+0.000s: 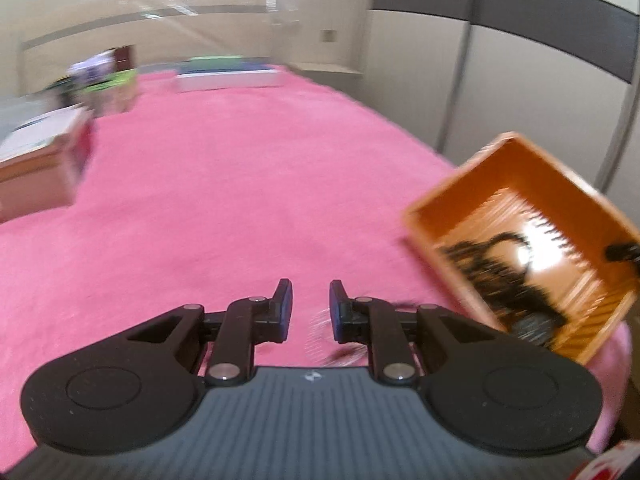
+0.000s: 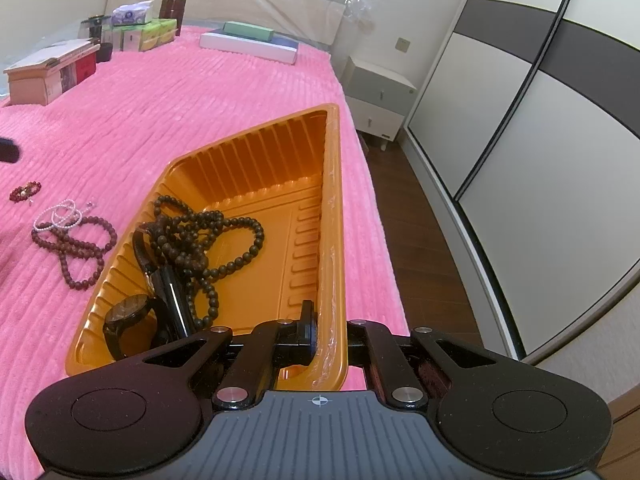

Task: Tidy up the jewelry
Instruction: 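Grasp the small red bead bracelet with the left gripper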

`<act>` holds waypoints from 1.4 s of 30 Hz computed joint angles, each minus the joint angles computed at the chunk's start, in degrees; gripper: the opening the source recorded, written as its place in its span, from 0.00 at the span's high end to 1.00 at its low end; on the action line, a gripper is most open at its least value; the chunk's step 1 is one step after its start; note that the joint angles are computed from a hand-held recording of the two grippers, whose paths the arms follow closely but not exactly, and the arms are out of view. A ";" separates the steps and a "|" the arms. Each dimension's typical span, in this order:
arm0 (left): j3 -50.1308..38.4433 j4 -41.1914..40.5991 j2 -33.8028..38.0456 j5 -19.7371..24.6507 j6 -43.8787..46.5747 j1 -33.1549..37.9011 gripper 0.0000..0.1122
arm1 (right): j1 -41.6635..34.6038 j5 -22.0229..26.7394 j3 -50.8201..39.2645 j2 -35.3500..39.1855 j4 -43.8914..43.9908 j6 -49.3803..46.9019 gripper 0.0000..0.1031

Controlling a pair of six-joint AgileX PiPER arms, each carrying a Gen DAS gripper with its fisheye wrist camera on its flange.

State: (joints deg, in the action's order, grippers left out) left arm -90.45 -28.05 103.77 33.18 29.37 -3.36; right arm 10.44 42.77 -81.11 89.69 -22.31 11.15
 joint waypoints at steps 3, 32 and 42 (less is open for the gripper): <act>3.84 -0.71 -1.40 -1.35 0.52 2.60 0.85 | 0.25 0.13 -0.02 0.11 -0.41 0.51 0.95; 3.24 6.82 8.26 -8.39 -8.06 2.62 0.96 | 1.39 1.72 -1.35 1.82 -2.82 2.15 0.96; 2.92 1.10 1.85 -4.08 1.13 6.33 0.97 | 1.25 1.29 -1.29 1.58 -2.51 1.76 0.96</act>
State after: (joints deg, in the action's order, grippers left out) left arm -87.53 -26.94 105.62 29.10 30.50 2.97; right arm 11.69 44.05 -82.40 91.27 -24.82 12.90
